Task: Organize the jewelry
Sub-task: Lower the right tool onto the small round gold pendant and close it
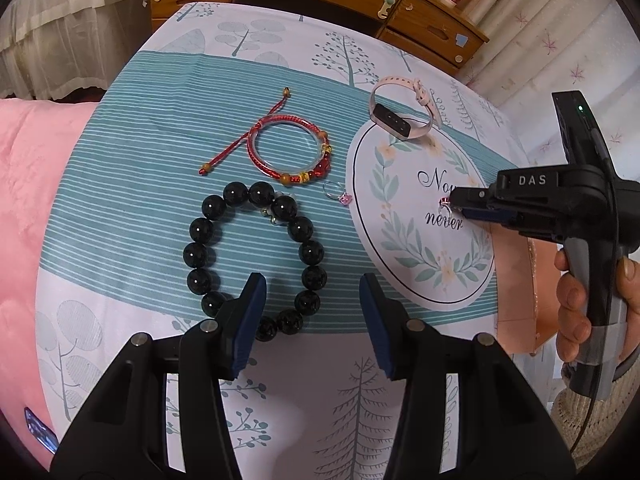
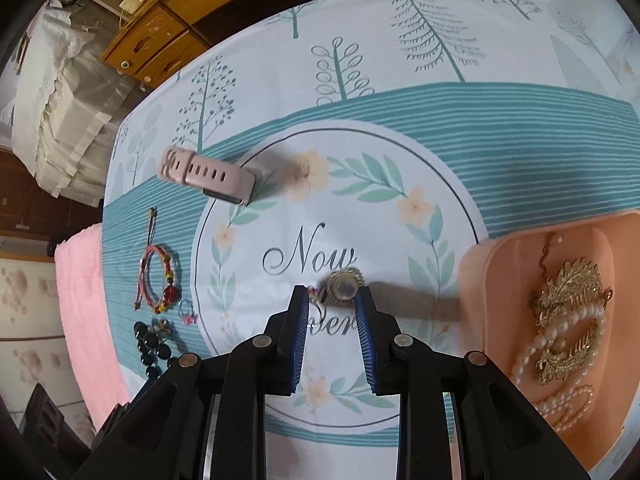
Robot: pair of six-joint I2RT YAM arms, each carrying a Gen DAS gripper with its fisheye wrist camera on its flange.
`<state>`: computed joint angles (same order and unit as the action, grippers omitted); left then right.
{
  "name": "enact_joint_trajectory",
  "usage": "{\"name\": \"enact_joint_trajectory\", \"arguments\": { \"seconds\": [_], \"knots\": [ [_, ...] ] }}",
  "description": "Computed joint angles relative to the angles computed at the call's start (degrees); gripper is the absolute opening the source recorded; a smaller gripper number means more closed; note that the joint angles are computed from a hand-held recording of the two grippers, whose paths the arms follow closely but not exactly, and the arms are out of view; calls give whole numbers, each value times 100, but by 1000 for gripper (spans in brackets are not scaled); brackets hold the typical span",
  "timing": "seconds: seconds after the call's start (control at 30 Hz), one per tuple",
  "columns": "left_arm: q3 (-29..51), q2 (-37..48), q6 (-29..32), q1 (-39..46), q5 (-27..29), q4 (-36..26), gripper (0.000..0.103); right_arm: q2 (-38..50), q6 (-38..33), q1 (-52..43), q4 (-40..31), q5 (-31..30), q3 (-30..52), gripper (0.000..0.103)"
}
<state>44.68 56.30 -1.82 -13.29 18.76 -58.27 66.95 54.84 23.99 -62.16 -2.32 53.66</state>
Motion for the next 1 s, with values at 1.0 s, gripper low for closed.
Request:
{"name": "enact_joint_trajectory", "arguments": {
  "seconds": [1.0],
  "knots": [
    [89, 246, 141, 207, 184, 117, 45, 565, 2, 1068, -555, 1297, 462, 17]
  ]
}}
